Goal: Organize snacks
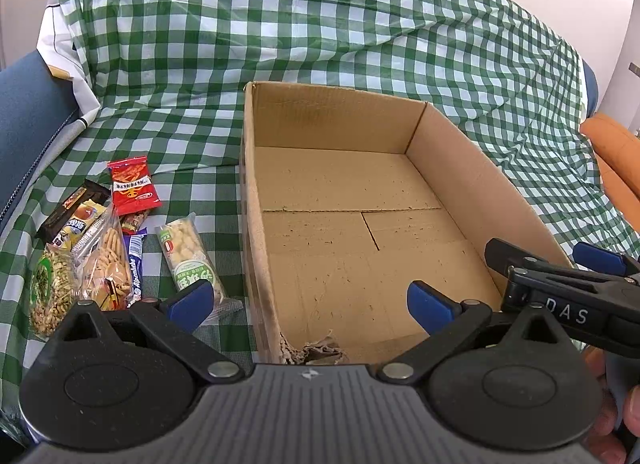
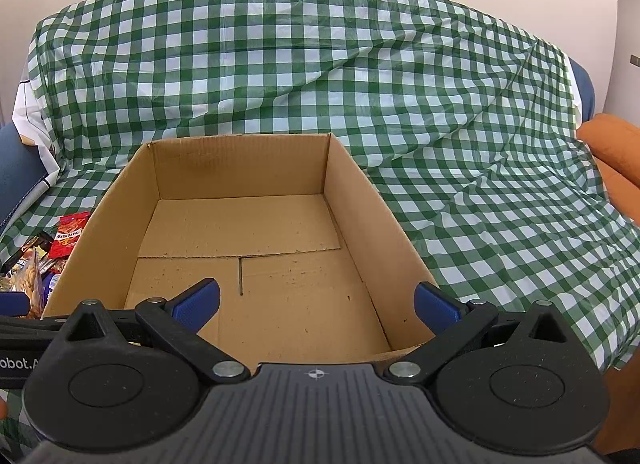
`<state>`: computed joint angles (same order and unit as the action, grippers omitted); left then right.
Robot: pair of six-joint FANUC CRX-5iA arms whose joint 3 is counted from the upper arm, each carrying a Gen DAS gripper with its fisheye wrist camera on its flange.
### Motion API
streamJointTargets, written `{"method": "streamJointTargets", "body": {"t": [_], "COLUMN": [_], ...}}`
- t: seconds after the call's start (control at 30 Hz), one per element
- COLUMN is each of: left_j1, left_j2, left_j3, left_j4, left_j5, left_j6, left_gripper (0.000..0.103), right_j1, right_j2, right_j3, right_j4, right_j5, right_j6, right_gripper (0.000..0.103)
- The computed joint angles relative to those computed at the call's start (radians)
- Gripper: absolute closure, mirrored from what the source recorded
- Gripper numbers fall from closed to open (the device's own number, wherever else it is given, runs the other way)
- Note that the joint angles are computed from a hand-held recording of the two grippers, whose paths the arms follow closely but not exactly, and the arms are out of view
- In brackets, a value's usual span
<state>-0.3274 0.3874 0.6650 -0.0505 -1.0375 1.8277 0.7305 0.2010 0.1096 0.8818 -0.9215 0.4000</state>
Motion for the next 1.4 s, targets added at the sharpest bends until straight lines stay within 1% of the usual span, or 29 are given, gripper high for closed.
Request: {"method": "streamJointTargets", "body": {"t": [0.23,1.4], "left_j1": [-0.002,-0.008], "left_j2": [0.001,0.000], "left_j3": [0.003,0.001], "left_j4": [0.000,-0.004], "left_j5": [-0.001,0.002], "left_j6": [0.002,0.008], "left_gripper": [0.000,0.000], "right_j1": [0.002,0.001], "right_j2": [0.003,0.003], "right_j3": [0.010,0.008], "right_j4": [-0.016,-0.015], "right_j5": [-0.010,-0.007], "right_j6": [0.014,0.009], "right_gripper": [0.001,0.001]}}
